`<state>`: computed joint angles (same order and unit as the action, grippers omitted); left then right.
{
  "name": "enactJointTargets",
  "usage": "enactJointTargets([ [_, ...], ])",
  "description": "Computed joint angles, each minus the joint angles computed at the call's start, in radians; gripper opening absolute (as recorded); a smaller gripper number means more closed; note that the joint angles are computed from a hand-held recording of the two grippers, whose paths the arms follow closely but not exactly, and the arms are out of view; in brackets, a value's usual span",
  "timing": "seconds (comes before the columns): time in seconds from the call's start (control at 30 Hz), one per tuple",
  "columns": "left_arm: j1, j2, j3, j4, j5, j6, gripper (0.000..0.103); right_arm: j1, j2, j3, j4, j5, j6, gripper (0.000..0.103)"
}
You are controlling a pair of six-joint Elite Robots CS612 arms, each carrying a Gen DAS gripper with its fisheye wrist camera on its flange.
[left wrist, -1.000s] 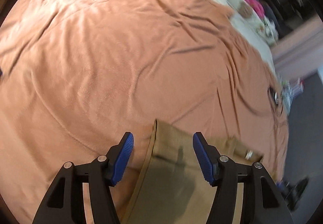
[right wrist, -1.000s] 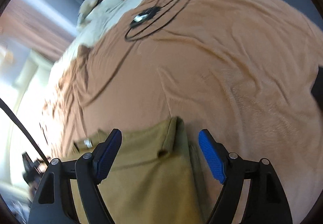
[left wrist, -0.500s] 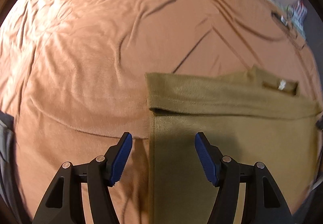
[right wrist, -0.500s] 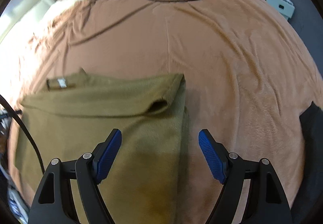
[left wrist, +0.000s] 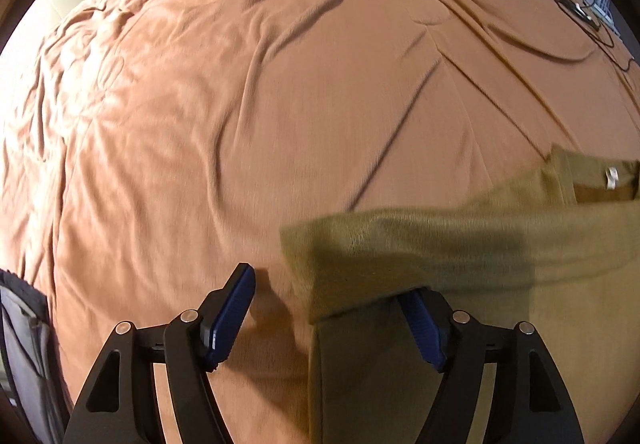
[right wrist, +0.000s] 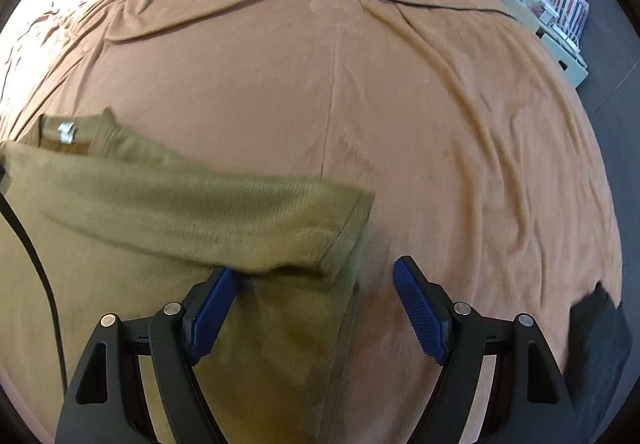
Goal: Fold small clothes
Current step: 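Open both grippers, release the hem and press the fold flat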
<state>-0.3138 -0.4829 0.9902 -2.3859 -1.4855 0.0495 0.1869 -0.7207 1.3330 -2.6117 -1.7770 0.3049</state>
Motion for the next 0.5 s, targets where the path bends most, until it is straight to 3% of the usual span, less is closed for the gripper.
enactJointTargets([
  [0.4, 0.0, 0.071, -0.131, -0.034, 0.065, -0.08, 0.07, -0.004, 0.038, -0.048, -0.053, -0.085, 0.059, 0.077],
  [0.5, 0.007, 0.067, -0.131, -0.08, 0.07, -0.136, 0.07, -0.006, 0.041, -0.05, -0.055, -0.135, 0.106, 0.067],
])
